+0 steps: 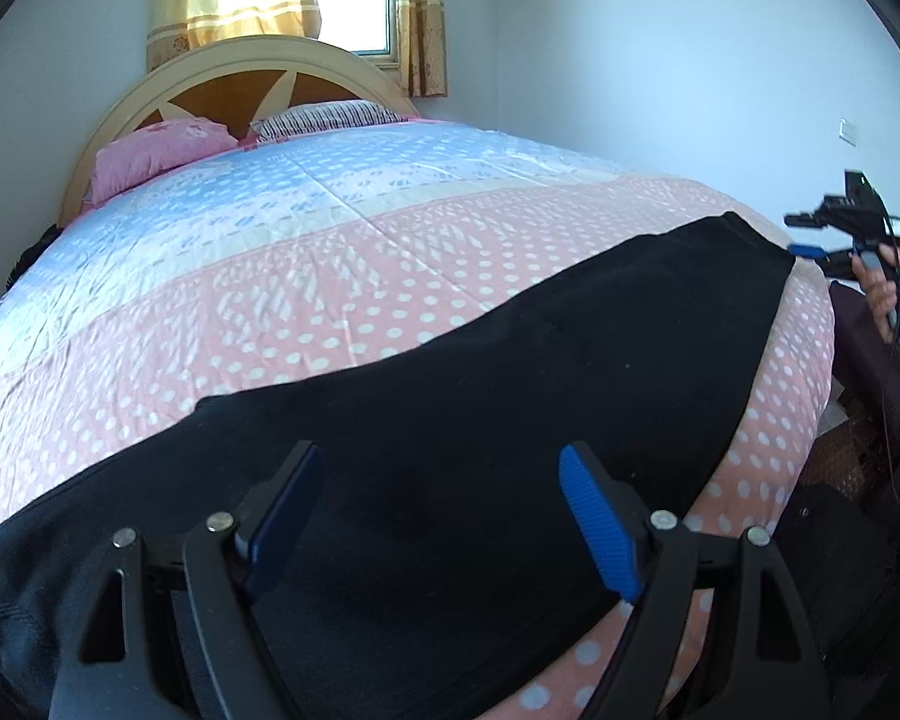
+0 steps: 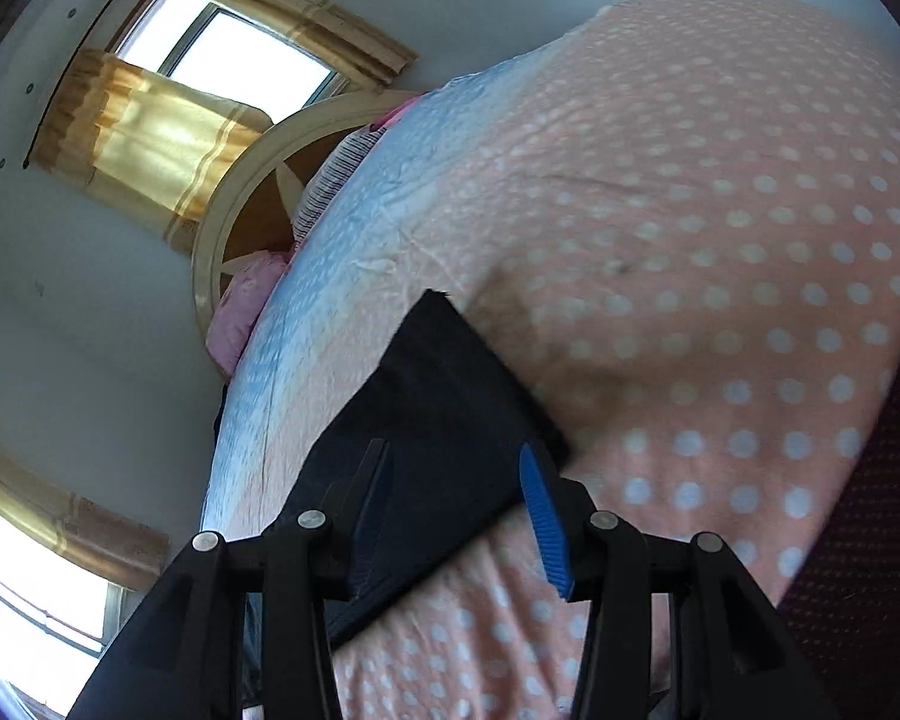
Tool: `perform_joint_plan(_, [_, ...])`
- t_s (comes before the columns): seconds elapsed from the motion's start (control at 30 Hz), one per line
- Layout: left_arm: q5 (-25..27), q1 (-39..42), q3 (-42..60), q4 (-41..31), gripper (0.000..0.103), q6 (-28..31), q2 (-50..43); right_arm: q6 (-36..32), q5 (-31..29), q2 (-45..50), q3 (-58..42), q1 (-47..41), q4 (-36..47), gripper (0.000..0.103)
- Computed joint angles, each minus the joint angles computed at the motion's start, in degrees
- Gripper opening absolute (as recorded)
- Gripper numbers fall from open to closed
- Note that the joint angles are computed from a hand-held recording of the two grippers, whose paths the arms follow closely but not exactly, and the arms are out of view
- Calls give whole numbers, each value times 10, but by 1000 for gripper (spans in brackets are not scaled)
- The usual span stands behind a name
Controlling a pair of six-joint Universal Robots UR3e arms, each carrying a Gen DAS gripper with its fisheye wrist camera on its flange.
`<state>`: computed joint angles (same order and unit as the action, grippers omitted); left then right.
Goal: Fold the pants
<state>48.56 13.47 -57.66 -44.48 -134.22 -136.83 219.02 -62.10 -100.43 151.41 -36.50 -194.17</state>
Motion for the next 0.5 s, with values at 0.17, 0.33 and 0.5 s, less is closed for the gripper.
perform_joint_plan(0.17, [61,-27,-23,53,84,-22,3,-16,1,55,-8,-9,-20,57])
perform_joint_plan(0.33, [127,-50,-8,63,92,-63,-8,7,-103,110,-56,79,-51,57])
perform_joint_plan(0.5, [139,-51,13,43,100,-82,-20,14,-119,166,-124,113,-43,46])
